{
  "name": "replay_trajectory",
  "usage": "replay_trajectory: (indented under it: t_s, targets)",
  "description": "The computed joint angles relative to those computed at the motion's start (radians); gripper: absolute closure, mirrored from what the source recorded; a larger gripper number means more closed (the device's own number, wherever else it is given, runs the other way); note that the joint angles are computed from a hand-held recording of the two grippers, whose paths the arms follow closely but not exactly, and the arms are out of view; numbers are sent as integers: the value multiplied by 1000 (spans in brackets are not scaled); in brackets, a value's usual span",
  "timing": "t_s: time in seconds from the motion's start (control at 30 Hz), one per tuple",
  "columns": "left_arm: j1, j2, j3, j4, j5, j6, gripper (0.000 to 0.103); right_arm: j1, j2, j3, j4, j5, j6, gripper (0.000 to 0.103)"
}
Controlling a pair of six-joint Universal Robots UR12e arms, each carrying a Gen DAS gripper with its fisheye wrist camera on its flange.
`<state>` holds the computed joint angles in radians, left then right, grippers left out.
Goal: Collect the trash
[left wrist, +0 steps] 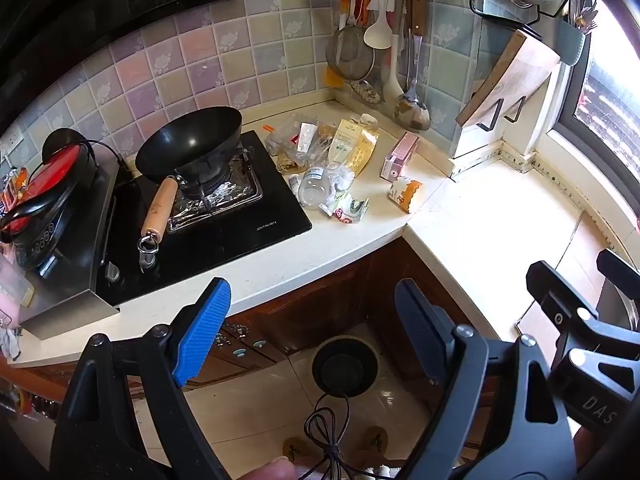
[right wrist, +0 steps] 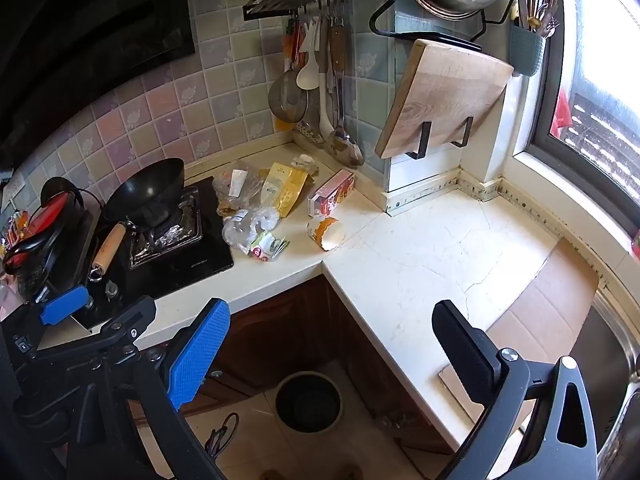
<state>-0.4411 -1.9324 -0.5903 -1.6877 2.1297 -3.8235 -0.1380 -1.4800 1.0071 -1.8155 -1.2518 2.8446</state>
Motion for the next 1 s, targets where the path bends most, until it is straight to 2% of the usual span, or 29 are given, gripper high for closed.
replay_trajectory:
  t_s: [0.4, 0.43, 1.0]
  targets:
    - [5, 17, -32, 32, -4, 7, 20, -4, -10, 11, 6, 7, 1, 1]
    - [-1, 1, -4, 4, 8, -1, 20, -4, -11, 11, 6, 8, 2, 1]
    - [-3, 14, -25, 24, 1, -12, 22, 4, -23, 38, -1, 5, 4, 1]
